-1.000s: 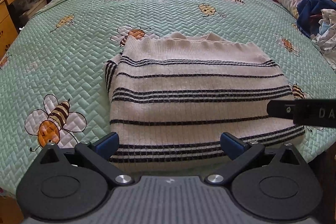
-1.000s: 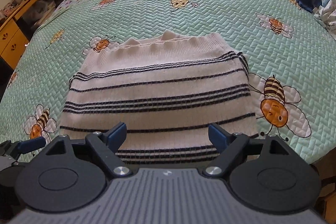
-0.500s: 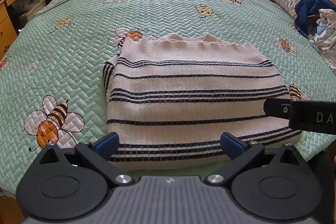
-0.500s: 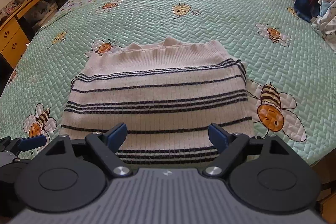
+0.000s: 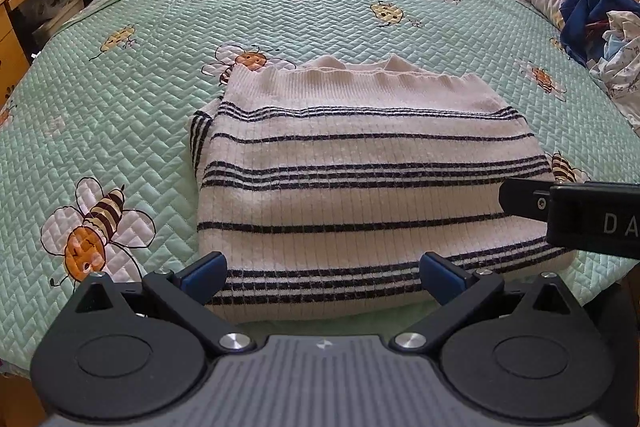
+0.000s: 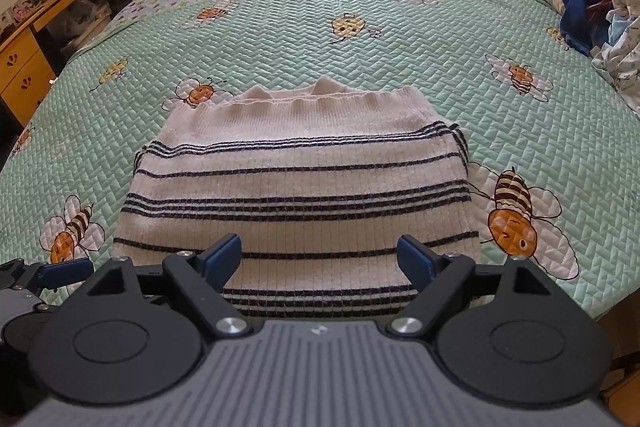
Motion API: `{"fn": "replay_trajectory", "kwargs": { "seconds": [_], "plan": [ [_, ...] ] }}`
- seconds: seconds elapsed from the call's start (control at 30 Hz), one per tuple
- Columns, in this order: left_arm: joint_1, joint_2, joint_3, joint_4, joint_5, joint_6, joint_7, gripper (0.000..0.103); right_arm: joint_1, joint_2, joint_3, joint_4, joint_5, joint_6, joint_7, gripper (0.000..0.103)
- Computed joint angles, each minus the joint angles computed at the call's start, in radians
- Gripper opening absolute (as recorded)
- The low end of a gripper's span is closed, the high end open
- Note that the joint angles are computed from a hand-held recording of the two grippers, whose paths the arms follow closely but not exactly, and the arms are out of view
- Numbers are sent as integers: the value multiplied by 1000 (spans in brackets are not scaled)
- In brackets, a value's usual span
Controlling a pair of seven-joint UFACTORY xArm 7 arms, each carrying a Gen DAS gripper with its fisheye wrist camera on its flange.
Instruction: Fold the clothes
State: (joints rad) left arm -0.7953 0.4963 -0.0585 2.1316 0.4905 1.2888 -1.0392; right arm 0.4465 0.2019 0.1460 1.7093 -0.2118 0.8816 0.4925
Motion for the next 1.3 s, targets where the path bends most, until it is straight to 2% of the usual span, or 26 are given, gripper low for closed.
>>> {"fn": "replay_trajectory", "kwargs": {
  "seconds": [0.5,0.57,0.63,0.73,0.83,0.87,0.93,0.97,1.13,1.3],
  "plan": [
    [13,-50,-13,-77,4,-21,-23,102,11,-1,8,0,3,5,-29,85],
    [25,-80,-17,-118,9,-43,-21,102,5,2,9,4,17,4,-47,85],
    [52,-147,-22,-213,17,-97,-35,102,-11,0,12,4,55,-3,-95,85],
    [151,-312,-43,-467,-29,-304,-77,102,-68,-26,25,-38,210,-60,-231,85],
    [249,-449,-51,-685,-118,-508,-97,102,-147,-65,39,-118,499,-138,-394,85],
    [270,-471,-55,-722,-129,-534,-106,102,-168,-73,39,-142,601,-156,-424,85],
    [293,-466,-79,-716,-115,-487,-119,102,-193,-70,37,-158,700,-157,-409,85],
    [301,-452,-94,-700,-116,-463,-116,102,-184,-63,25,-155,692,-151,-383,85],
    [299,-351,-133,-589,-138,-423,-85,102,-127,-18,8,-96,448,-82,-231,85],
    [247,-257,-118,-463,-115,-363,-43,102,-127,-24,14,-99,417,-68,-240,85]
  ]
}}
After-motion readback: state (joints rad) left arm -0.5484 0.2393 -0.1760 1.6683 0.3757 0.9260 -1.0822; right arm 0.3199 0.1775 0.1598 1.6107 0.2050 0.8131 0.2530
